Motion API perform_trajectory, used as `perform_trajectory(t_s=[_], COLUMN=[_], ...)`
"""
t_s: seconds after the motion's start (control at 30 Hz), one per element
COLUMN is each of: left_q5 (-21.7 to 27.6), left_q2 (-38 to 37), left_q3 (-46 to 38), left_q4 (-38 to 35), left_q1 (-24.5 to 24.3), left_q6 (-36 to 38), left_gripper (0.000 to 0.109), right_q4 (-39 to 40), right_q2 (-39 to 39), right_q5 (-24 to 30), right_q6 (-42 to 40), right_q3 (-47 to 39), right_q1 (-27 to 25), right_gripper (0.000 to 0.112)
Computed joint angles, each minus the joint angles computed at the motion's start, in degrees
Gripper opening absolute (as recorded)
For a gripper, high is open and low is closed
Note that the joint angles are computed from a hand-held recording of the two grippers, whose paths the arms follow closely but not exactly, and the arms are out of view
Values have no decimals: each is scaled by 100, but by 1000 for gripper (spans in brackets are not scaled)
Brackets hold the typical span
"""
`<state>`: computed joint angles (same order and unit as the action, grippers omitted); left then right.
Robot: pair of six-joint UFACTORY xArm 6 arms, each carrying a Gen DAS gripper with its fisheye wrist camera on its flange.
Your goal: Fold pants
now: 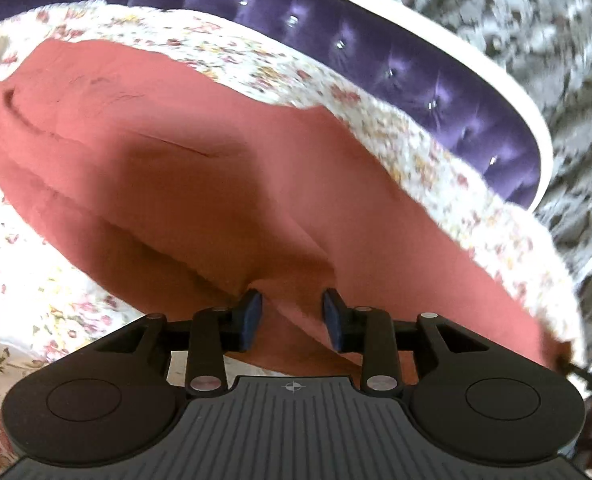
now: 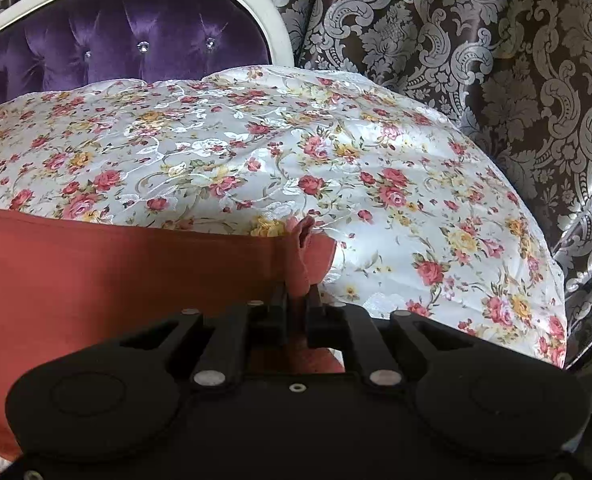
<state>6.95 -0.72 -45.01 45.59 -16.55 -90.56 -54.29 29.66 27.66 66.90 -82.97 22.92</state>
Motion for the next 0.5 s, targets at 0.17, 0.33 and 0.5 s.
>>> perform_trajectory(t_s=[0.17, 0.33, 0.5], left_q5=[1235, 1785, 1166], left_q2=[-608, -820, -733], left_q3=[142, 273, 474], left_q4=[609, 466, -60], left_q1=[65, 516, 1131], left_q6=[-201, -259, -126], left_gripper=[40, 44, 44], right_q4=[126, 49, 2], right_q2=[43, 140, 188], right_q5=[261, 600, 740], right_q6=[-167, -201, -234], right_q3=[-122, -304, -386], right_q1=[59, 185, 229], right_gripper=[20, 21, 21])
